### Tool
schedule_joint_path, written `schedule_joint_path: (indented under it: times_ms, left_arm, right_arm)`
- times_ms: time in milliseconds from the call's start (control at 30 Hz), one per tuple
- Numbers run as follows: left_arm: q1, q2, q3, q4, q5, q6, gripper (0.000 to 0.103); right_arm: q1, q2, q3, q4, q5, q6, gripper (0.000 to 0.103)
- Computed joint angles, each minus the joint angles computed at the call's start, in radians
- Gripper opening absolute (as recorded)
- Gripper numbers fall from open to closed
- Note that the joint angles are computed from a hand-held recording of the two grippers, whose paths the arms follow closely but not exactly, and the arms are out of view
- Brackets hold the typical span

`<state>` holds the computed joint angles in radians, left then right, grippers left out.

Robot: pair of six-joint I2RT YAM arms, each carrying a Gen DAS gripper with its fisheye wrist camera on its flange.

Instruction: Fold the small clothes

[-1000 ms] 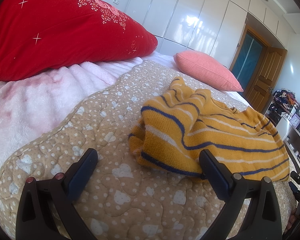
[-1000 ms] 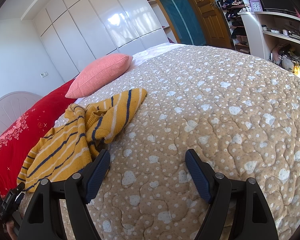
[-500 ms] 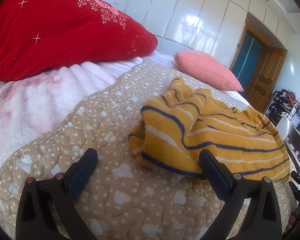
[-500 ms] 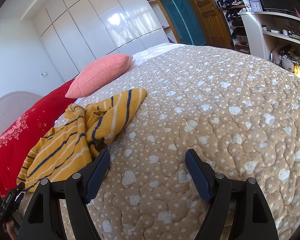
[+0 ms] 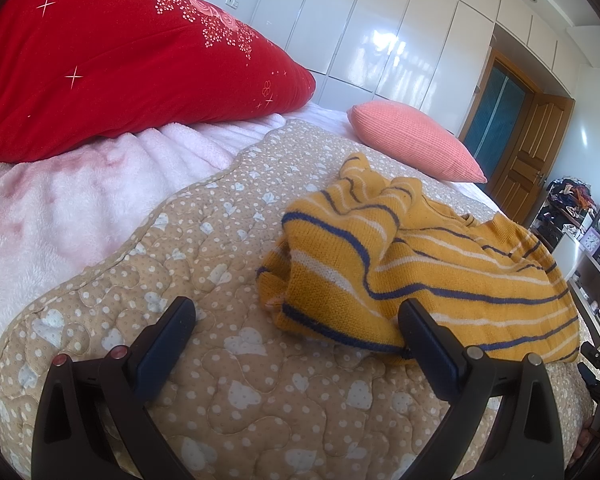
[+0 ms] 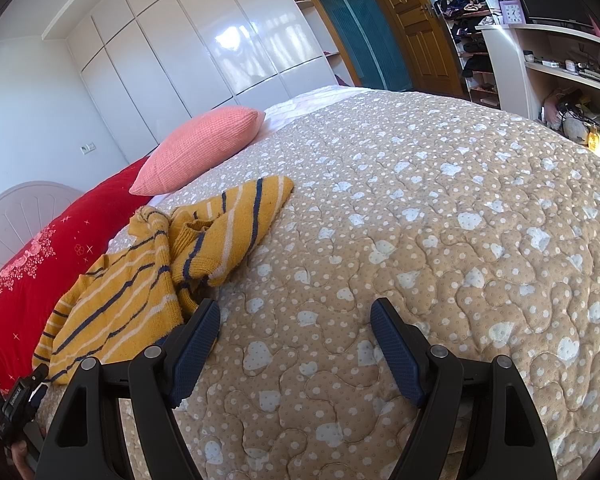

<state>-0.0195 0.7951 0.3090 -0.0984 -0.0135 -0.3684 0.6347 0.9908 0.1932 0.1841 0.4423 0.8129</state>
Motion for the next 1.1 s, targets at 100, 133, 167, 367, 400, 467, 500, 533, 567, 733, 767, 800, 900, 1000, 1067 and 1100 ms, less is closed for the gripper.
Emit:
schedule_joint_path:
  times_ms: [100, 133, 167, 367, 400, 467, 500, 533, 567, 733, 767, 800, 900, 1000, 1067, 1100]
  left_arm:
    - [0.000, 0.000, 0.000, 0.000, -0.001, 0.000, 0.101]
    - [-0.005, 0.005, 0.005, -0.005, -0.008, -0.001, 0.101]
    - [-0.009, 0.011, 0.011, -0.011, -0.014, 0.000, 0.101]
    - [-0.105, 0.191, 0.158, -0.136, -0.167, 0.019, 0.103]
    - [-0.118, 0.226, 0.187, -0.159, -0.189, 0.020, 0.103]
    - [-0.115, 0.264, 0.221, -0.188, -0.188, 0.028, 0.103]
    - [-0.108, 0.273, 0.229, -0.196, -0.176, 0.030, 0.103]
    - [-0.099, 0.282, 0.240, -0.206, -0.162, 0.032, 0.103]
    - [-0.090, 0.294, 0.252, -0.217, -0.150, 0.039, 0.103]
    - [-0.150, 0.344, 0.293, -0.256, -0.241, 0.029, 0.103]
    - [-0.159, 0.349, 0.301, -0.264, -0.258, 0.024, 0.103]
    - [-0.169, 0.346, 0.302, -0.274, -0.267, 0.013, 0.103]
    - [-0.163, 0.353, 0.311, -0.282, -0.260, 0.011, 0.103]
    - [-0.161, 0.347, 0.307, -0.281, -0.253, 0.020, 0.103]
    - [-0.158, 0.344, 0.307, -0.284, -0.243, 0.020, 0.103]
    - [-0.156, 0.344, 0.306, -0.281, -0.238, 0.021, 0.103]
  right_arm:
    - [0.003, 0.001, 0.000, 0.001, 0.003, 0.002, 0.081]
    - [0.001, 0.001, 0.000, 0.001, 0.001, 0.001, 0.081]
    - [0.002, 0.001, 0.000, 0.001, 0.002, 0.001, 0.081]
    - [0.007, 0.000, 0.000, -0.001, 0.007, 0.006, 0.082]
    - [0.010, 0.001, 0.000, -0.001, 0.009, 0.007, 0.082]
    - [0.009, 0.001, 0.000, -0.001, 0.008, 0.007, 0.082]
    - [0.011, 0.001, 0.000, -0.001, 0.010, 0.008, 0.082]
    - [0.008, 0.001, 0.000, -0.001, 0.008, 0.006, 0.082]
    - [0.010, 0.000, -0.001, 0.000, 0.009, 0.007, 0.082]
    - [0.009, 0.001, 0.000, -0.001, 0.008, 0.007, 0.082]
    - [0.010, 0.002, 0.001, -0.001, 0.009, 0.007, 0.082]
    - [0.012, 0.004, 0.001, -0.002, 0.012, 0.009, 0.082]
    - [0.011, 0.001, 0.001, -0.002, 0.011, 0.008, 0.082]
    - [0.014, 0.002, 0.000, -0.002, 0.013, 0.010, 0.082]
    - [0.010, 0.001, 0.000, -0.002, 0.010, 0.008, 0.082]
    - [0.012, 0.002, 0.001, -0.002, 0.012, 0.009, 0.082]
